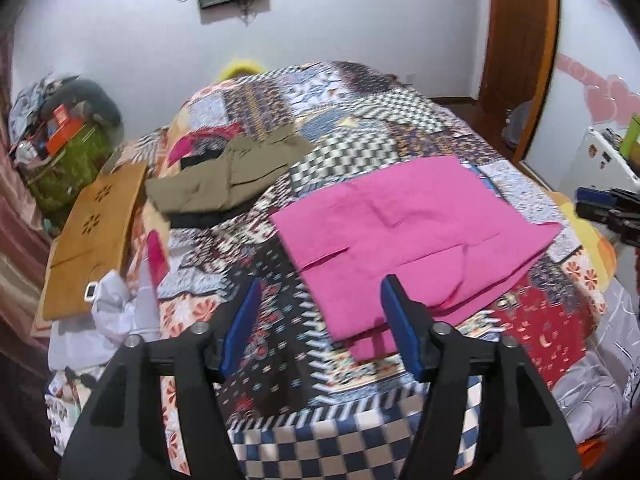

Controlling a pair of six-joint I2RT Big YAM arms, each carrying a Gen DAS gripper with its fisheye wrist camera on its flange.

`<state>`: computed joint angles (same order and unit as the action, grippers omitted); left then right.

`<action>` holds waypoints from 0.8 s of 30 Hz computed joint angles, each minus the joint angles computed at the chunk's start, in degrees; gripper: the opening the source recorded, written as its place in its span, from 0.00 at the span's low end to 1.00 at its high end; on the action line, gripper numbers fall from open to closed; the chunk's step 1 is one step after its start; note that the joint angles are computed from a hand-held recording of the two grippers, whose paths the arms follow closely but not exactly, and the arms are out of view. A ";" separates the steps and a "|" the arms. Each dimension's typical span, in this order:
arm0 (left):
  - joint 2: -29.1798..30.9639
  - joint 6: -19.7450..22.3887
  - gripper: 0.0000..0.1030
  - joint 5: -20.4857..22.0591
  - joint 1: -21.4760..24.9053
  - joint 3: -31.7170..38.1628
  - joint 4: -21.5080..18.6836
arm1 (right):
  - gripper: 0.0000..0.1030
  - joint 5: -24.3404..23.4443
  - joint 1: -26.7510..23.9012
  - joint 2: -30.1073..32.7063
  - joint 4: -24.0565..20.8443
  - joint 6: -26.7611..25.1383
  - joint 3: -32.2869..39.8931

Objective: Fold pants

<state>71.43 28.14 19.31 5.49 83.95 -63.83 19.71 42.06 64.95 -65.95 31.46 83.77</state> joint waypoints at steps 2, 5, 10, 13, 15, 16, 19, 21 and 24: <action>-0.09 0.66 0.67 0.00 -1.43 -0.05 -0.59 | 0.47 -0.75 0.68 1.11 0.57 -1.26 0.94; -0.14 2.29 0.69 -1.58 -4.36 -0.83 -1.00 | 0.48 -2.31 1.40 2.84 1.61 -2.99 1.84; 0.79 5.28 0.76 -3.81 -8.25 -2.26 -3.11 | 0.49 -5.49 2.08 5.50 2.75 -4.59 2.61; 1.65 6.00 0.76 -5.52 -9.50 -3.02 -3.87 | 0.49 -7.53 2.06 6.71 3.26 -4.90 2.54; 1.97 5.88 0.77 -5.97 -10.02 -3.29 -3.35 | 0.49 -8.54 2.11 7.39 3.32 -4.59 2.59; 2.16 5.62 0.77 -5.80 -10.16 -3.15 -3.16 | 0.49 -9.06 2.16 7.83 3.29 -4.51 2.67; 3.13 4.41 0.76 -4.96 -10.44 -1.67 -3.62 | 0.49 -10.15 2.46 9.05 3.35 -4.87 3.04; 3.99 3.76 0.76 -3.73 -10.38 -0.34 -4.57 | 0.49 -10.81 2.59 9.79 3.70 -5.19 3.43; 4.58 3.04 0.76 -2.81 -10.52 0.84 -4.94 | 0.49 -11.44 2.60 11.43 3.59 -6.09 4.56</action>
